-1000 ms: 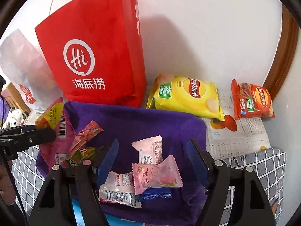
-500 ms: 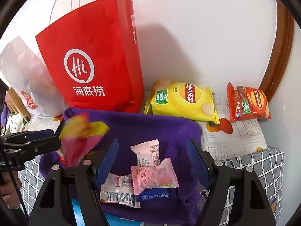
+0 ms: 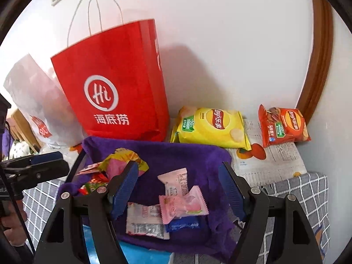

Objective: Organize snacks
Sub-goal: 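Move both tools back from the towel toward the snacks on the bed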

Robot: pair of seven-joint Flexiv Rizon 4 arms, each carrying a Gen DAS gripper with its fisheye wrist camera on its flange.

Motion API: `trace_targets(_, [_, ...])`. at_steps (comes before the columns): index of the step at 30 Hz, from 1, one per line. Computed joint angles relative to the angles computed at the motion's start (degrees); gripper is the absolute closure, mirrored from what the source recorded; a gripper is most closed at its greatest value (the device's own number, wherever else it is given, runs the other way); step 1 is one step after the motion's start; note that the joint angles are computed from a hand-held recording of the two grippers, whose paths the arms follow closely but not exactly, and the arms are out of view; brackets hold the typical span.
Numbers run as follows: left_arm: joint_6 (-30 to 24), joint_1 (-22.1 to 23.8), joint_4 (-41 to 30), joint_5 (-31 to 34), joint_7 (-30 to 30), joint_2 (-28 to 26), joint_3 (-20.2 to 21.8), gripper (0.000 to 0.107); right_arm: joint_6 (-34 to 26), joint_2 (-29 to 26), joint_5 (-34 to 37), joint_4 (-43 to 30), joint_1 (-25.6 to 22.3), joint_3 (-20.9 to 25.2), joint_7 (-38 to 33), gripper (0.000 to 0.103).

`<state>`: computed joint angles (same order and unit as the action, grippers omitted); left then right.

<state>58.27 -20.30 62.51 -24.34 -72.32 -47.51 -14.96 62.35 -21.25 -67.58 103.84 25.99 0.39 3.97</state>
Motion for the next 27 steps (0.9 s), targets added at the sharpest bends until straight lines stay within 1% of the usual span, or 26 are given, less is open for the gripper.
trace_targets(2, [0.73, -0.01, 0.94, -0.08, 0.28, 0.72, -0.31, 0.034, -0.50, 1.32, -0.06, 1.48, 0.27, 0.65, 0.23, 0.028])
trace_targets(6, [1.95, -0.46, 2.85, 0.35, 0.78, 2.46, -0.30, 0.034, -4.95, 4.34, -0.23, 4.28, 1.40, 2.57, 0.63, 0.028])
trace_targets(9, [4.04, -0.99, 4.91, 1.36, 1.62, 4.23, -0.07, 0.034, -7.41, 7.13, -1.17, 7.01, 1.72, 4.34, 3.07, 0.028])
trace_targets(11, [5.53, -1.18, 6.38, 1.69, 2.06, 5.46, -0.15, 0.034, -9.89, 8.87, -1.22, 8.57, 2.09, 5.91, 2.79, 0.028])
trace_targets(14, [8.02, -0.24, 11.06, 0.52, 3.06, 8.30, -1.67, 0.034, -15.10, 11.27, -2.98, 10.81, 3.12, 7.93, 3.64, 0.028])
trace_targets(15, [8.21, 0.24, 12.92, -0.06, 3.56, 9.49, -2.22, 0.034, -15.93, 11.87, -3.44, 11.48, 3.23, 8.56, 4.23, 0.028])
trace_targets(17, [8.88, 0.74, 15.91, -0.73, 4.45, 11.40, -2.64, 0.034, -16.24, 12.87, -4.22, 12.90, 3.19, 9.62, 5.90, 0.028])
trace_targets(20, [11.85, 1.24, 21.58, -1.37, 5.39, 14.81, -2.61, 0.034, -15.02, 13.65, -5.83, 14.87, 2.88, 10.52, 9.66, 0.028])
trace_targets(24, [15.06, 2.87, 29.12, -3.26, 7.49, 19.09, -3.63, 0.034, -14.39, 13.67, -6.56, 16.29, 3.01, 11.25, 13.76, 0.028])
trace_targets(27, [17.50, 4.44, 34.18, -5.88, 9.20, 21.63, -4.93, 0.034, -11.39, 13.53, -7.04, 17.36, 2.70, 11.36, 16.65, 0.028])
